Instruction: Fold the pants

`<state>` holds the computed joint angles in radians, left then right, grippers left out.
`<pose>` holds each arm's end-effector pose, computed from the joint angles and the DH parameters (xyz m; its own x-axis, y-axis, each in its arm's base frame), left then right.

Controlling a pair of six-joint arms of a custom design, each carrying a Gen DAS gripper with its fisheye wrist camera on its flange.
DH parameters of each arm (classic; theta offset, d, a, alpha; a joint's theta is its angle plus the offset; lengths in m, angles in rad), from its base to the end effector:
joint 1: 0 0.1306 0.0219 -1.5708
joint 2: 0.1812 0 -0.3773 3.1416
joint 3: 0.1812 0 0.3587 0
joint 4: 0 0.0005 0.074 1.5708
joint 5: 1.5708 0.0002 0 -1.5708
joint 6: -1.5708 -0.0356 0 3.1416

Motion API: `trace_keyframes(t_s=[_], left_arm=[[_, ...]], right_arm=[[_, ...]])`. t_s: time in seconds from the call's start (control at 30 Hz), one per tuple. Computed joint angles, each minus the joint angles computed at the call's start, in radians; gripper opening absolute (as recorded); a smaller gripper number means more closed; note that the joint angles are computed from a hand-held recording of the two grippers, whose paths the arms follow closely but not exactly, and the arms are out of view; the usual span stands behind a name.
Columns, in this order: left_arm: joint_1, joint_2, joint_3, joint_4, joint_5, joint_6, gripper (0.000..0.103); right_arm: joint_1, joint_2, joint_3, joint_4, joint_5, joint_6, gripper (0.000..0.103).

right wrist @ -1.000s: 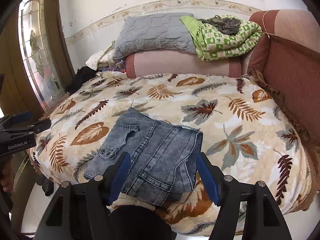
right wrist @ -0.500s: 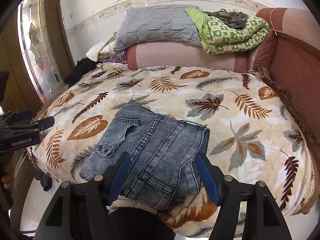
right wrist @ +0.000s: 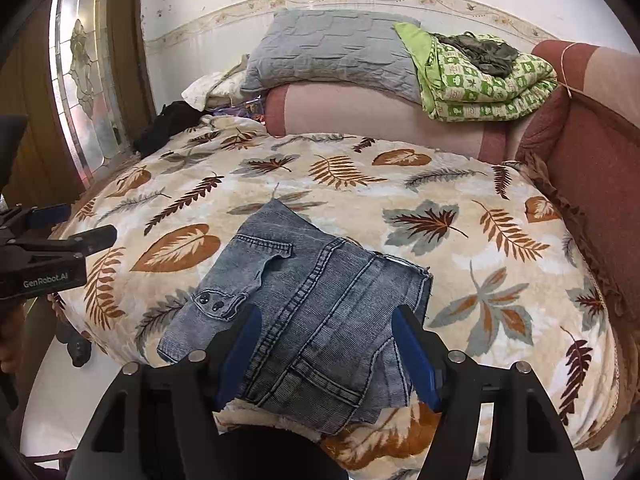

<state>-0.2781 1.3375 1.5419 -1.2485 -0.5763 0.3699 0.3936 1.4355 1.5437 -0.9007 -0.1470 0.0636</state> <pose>0.3951 -0.0932 0.4903 -0.7630 -0.0974 -0.6390 -0.3315 0.9077 0.2575 0.4344 0.1855 0.4683 -0.6262 -0.3281 -0.7073 -0.5152 0.8550 0.0595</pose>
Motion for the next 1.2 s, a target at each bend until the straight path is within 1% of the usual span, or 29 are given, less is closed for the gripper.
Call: trace_keyframes(t_s=[0.07,0.13,0.37,0.73,0.9,1.07,1.17,1.2], left_arm=[[0.004,0.004,-0.004,0.0,0.004,-0.001,0.087],[0.009,0.009,-0.008,-0.002,0.01,0.002,0.087],[0.004,0.027,-0.007,0.0,0.015,-0.004,0.087],[0.003,0.051,0.004,-0.008,0.017,-0.004,0.087],[0.013,0.072,0.008,-0.001,0.025,-0.015,0.087],[0.031,0.098,0.011,0.001,0.027,-0.011,0.087],[0.046,0.11,0.002,0.027,0.034,-0.028,0.087],[0.056,0.113,-0.004,0.045,0.049,-0.04,0.087]], right_arm=[[0.004,0.006,0.005,-0.004,0.012,0.004,0.071],[0.013,0.016,0.017,-0.013,0.05,0.01,0.071],[0.019,0.049,0.061,-0.051,0.13,0.012,0.071],[0.016,0.065,0.075,-0.055,0.167,0.018,0.071],[0.014,0.078,0.081,-0.055,0.177,0.024,0.071],[0.012,0.098,0.09,-0.06,0.19,0.034,0.071],[0.011,0.11,0.094,-0.058,0.197,0.042,0.071],[0.008,0.115,0.095,-0.058,0.197,0.044,0.072]])
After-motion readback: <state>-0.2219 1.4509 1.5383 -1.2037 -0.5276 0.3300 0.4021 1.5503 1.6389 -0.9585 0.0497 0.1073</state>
